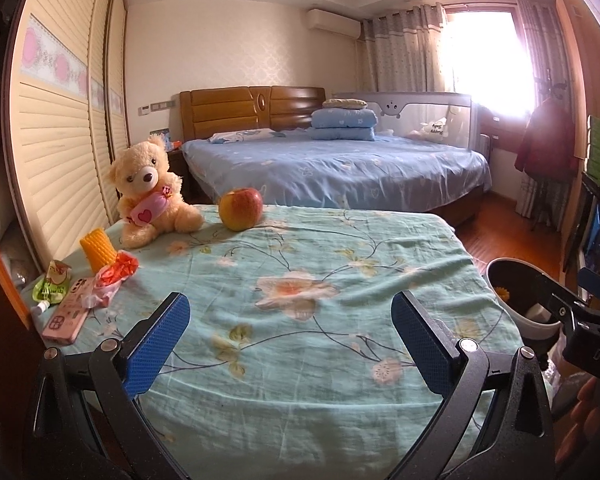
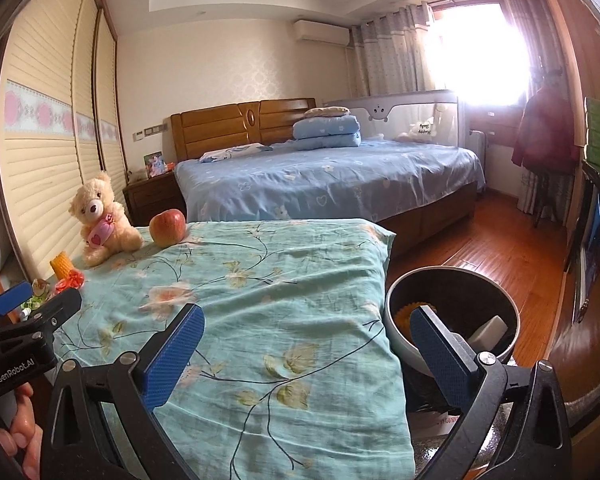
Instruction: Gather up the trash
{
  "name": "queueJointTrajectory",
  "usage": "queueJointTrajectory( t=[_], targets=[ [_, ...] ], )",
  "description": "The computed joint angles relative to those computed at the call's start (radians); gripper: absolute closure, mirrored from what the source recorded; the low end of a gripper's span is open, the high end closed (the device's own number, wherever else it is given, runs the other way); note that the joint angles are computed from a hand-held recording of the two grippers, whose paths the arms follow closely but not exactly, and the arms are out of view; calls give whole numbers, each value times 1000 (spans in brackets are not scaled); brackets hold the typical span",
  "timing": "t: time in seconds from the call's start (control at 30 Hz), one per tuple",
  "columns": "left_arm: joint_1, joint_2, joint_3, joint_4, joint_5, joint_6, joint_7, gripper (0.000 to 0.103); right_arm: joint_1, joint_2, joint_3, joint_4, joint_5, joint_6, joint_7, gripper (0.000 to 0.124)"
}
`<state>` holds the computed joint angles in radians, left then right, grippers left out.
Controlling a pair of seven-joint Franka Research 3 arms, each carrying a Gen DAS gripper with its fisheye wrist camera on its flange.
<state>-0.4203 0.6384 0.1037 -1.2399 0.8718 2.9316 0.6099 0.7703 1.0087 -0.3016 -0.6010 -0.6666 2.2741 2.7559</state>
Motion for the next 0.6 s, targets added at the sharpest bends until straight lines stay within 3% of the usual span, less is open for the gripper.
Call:
queueJointTrajectory(
  t=[0.6],
  targets=[
    [-21,-17,27,-15,79,0,-76,0,3,-4,0,-3,-3,3,0,21]
  ],
)
